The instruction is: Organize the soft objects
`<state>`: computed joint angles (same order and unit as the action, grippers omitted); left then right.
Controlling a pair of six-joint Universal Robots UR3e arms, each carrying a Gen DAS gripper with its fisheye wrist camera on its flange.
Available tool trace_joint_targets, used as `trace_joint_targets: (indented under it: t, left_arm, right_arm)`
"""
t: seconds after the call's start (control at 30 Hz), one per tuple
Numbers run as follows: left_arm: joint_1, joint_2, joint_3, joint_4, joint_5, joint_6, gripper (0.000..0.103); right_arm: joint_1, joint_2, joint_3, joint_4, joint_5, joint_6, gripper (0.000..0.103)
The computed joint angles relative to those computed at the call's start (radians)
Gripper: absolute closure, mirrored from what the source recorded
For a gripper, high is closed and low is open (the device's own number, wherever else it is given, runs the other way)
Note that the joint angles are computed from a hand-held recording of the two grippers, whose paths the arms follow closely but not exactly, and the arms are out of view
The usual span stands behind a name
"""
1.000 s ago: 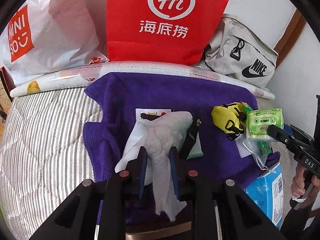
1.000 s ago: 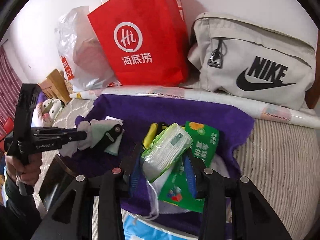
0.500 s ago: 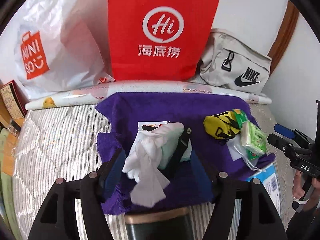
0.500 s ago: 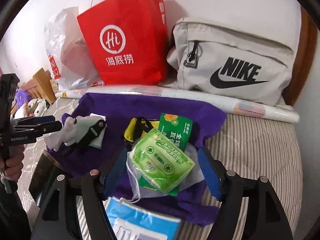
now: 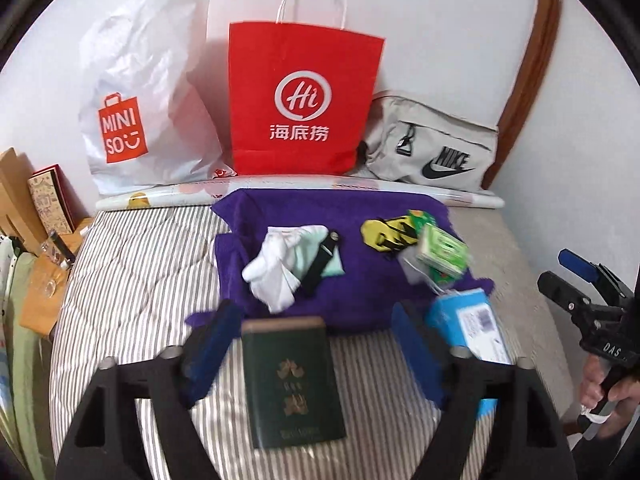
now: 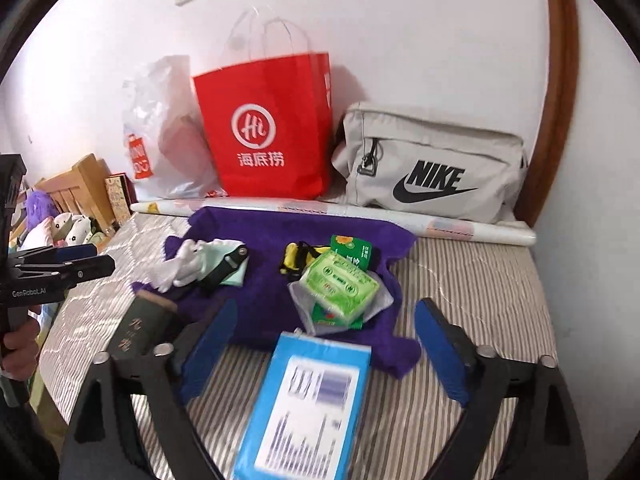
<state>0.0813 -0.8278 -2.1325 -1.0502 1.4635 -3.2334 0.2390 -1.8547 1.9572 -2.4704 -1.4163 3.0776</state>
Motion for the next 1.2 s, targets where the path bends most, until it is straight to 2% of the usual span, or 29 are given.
trace_joint_targets:
  t: [0.2,0.3,0.37,0.43,0.53,0.63,0.7,0.9,1.2]
  left_arm:
    - [-0.187,0.098,0.033,-0.1,0.125,-0.14,0.02]
    - [-0.369,0.072,0.064,-0.108,0.273,-0.259,0.011]
    - [-0.518,0.032,0.094,-0.119,0.396,-0.361,0.01]
    - [-0.613,0.01,0.117,-0.141,0.466,-0.432,0.01]
    - [-0.805,-0.039,0.154,-0.192,0.61,-0.595,0.01]
    - [-0.934,-0.072,0.185,-0.248,0.697,-0.721,0.01]
    - [-1.004,-0.082,0.196,-0.278,0.734,-0.802,0.01]
    - [-1.152,-0.14,0.25,-0.384,0.805,-0.98,0.01]
    - [-1.254,-0.205,0.311,-0.475,0.851,-1.099,0.01]
  right_arm:
    - [0.002,-0.197,0.068,0.12,0.003,0.037,0.005]
    - [0.012,-0.274,0.076,0.198,-0.006,0.047,0.005]
    - [0.018,-0.335,0.086,0.242,-0.014,0.065,0.005]
    - [0.024,-0.393,0.094,0.289,-0.018,0.078,0.005]
    - [0.092,-0.438,0.092,0.331,-0.095,0.126,0.004]
    - [0.195,-0.446,0.073,0.376,-0.201,0.185,0.003]
    - [0.256,-0.456,0.068,0.398,-0.258,0.228,0.003]
    - [0.319,-0.503,0.064,0.453,-0.286,0.295,0.003]
    - [0.399,-0.539,0.062,0.488,-0.341,0.375,0.003]
